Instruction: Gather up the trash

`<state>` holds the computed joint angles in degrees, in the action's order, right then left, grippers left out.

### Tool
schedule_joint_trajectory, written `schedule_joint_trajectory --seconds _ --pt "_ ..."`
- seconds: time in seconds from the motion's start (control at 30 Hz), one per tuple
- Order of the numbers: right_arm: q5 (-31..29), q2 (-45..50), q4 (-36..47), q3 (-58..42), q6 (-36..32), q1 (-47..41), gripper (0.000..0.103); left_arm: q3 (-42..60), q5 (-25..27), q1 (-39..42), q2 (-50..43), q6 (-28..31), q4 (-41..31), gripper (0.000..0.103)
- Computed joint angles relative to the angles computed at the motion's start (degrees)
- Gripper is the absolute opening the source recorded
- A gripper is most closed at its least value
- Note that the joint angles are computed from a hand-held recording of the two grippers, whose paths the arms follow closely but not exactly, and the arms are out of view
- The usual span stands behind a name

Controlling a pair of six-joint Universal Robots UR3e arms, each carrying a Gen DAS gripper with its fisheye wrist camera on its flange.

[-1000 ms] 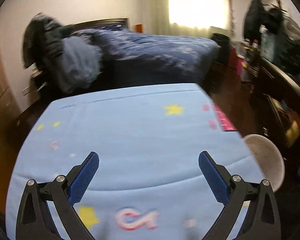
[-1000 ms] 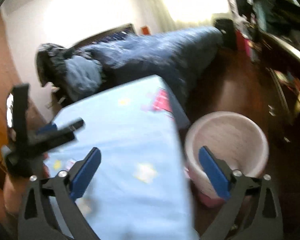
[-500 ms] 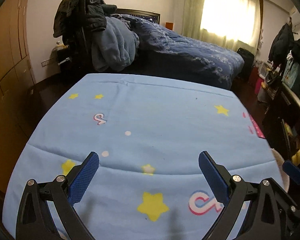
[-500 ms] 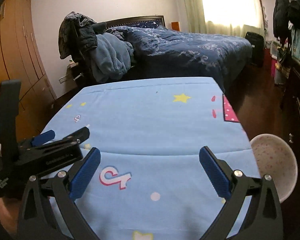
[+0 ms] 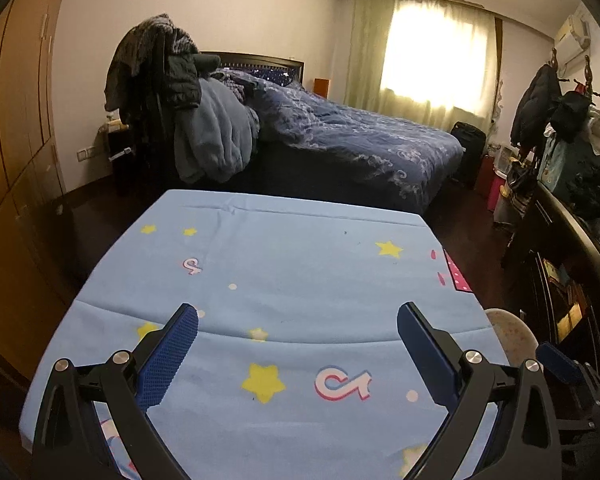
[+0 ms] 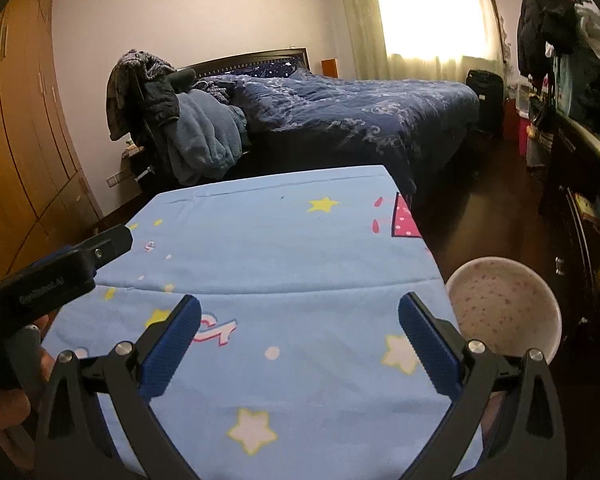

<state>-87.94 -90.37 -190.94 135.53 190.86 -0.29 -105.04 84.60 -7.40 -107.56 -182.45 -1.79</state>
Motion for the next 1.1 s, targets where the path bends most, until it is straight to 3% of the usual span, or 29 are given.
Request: schedule_joint_trajectory --seconds 0.33,0.67,1.1 --pt "-0.81 -3.50 3.27 0.43 0.64 2.59 0.099 -6.59 -2.28 2.94 6.33 -1.84 1.68 0.099" --pt "-4.98 -1.98 5.43 -3.72 0.65 8.04 0.099 -10.99 -6.59 7.07 9.89 -1.74 3.70 0.099" --pt "-5.99 0.33 7.66 -6.68 -0.35 10.72 0.099 -14.10 -10.33 10.92 12.23 -2.25 4.68 0.099"
